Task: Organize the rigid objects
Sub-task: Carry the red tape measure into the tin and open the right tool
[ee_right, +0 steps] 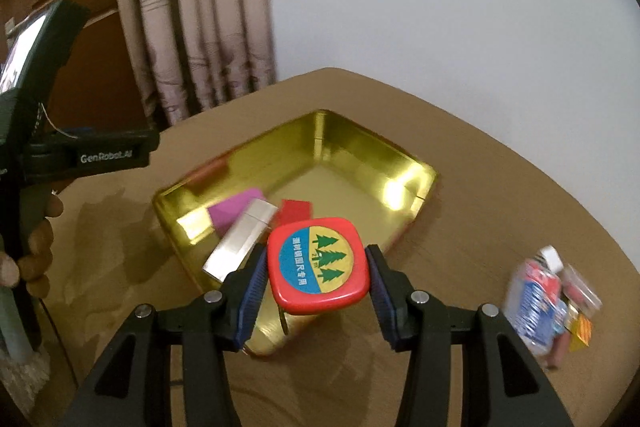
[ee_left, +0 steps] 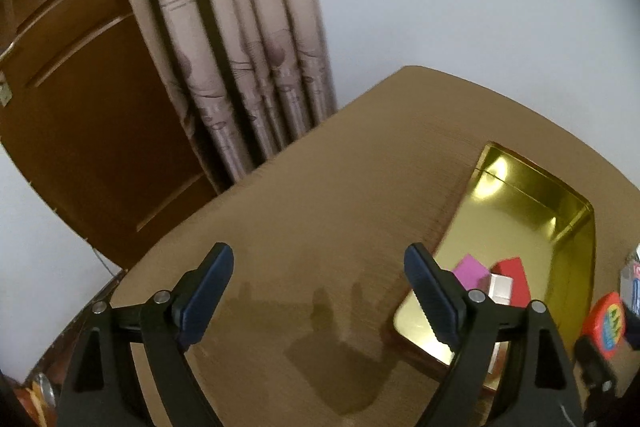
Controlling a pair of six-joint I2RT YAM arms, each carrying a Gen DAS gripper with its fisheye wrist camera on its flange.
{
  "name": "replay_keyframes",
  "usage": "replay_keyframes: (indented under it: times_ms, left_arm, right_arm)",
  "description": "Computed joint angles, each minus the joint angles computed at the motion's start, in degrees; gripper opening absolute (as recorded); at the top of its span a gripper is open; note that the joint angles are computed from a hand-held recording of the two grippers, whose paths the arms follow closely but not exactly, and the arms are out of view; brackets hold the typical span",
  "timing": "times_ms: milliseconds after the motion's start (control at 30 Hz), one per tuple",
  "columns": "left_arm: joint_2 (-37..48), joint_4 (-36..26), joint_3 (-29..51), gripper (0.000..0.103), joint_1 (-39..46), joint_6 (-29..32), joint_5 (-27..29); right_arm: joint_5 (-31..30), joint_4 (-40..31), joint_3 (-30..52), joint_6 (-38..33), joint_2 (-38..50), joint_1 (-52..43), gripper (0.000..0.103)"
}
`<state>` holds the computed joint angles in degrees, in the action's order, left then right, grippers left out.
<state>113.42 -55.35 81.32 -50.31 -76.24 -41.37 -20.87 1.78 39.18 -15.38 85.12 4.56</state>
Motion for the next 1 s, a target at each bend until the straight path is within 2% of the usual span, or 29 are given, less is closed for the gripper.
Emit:
replay_keyframes:
  times_ms: [167, 300, 700, 1000]
  left_arm:
    - [-3.6, 6.4, -5.8, 0.086, 2.2, 0.2, 3.6]
    - [-3.7, 7.9, -6.2, 0.086, 2.6, 1.4, 4.2]
    - [-3.0, 8.1, -5.3, 0.086, 2.0, 2.8, 4.3]
    - [-3.1, 9.9, -6.0, 0.086, 2.0, 3.9, 5.0]
  right_arm:
    - [4.9, 1.4, 2.4, 1.4, 4.9, 5.8, 0.049]
    - [6.7, 2.7, 4.0, 2.2, 9.1, 7.3, 0.049]
    - [7.1, 4.7, 6.4, 3.7, 15.9, 8.3, 0.049]
    - [6.8, 5.7, 7.1, 4.6, 17.4, 8.3, 0.049]
